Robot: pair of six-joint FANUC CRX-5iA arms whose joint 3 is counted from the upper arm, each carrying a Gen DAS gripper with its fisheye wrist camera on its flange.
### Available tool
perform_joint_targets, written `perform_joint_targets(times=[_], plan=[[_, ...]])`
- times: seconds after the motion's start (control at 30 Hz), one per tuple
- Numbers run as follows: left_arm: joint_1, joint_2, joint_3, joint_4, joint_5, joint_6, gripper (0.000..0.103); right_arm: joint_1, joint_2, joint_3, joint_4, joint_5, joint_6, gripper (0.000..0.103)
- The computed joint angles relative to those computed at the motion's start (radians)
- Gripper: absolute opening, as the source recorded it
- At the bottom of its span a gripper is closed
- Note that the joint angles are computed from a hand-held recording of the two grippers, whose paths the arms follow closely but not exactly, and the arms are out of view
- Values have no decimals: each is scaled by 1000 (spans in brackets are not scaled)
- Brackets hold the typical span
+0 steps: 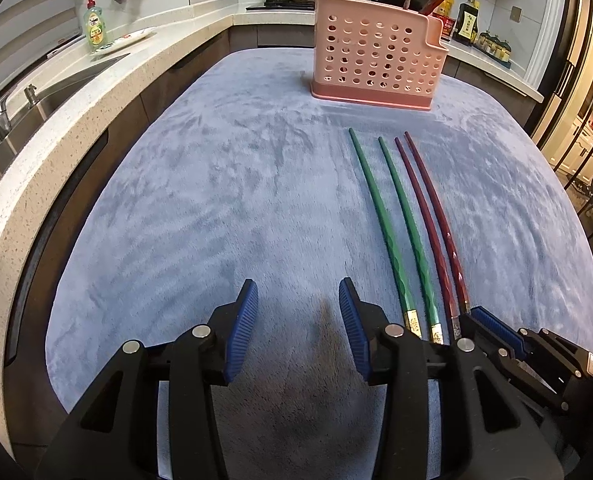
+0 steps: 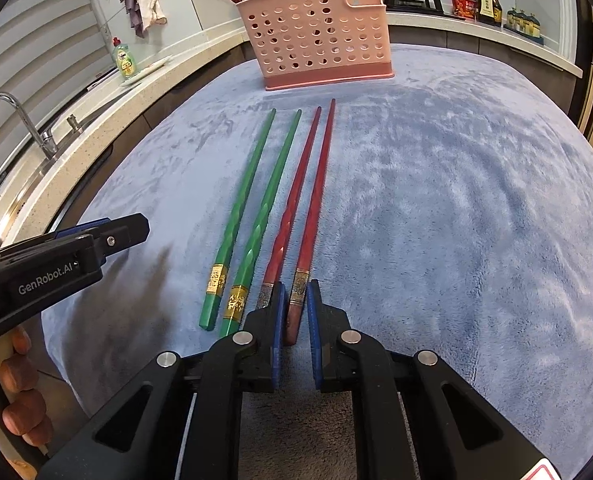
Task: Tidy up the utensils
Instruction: 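Grasp a red chopstick with the right tool while the left tool grasps a green one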
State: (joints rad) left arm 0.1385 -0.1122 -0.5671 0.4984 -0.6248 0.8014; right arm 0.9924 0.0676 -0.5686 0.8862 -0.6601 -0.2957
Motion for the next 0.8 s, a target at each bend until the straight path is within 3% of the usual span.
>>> perform_joint_targets(times=[0.5, 0.63, 0.8], plan=[[-10, -1, -7, 3, -17, -11, 41, 10, -25, -25, 7, -35, -25, 6], [-12, 2, -17, 34, -38, -31, 53, 17, -55, -53, 5, -70, -61, 6], [-28, 7, -24, 54, -59, -45, 55, 18, -94, -87, -2, -94, -98, 7]])
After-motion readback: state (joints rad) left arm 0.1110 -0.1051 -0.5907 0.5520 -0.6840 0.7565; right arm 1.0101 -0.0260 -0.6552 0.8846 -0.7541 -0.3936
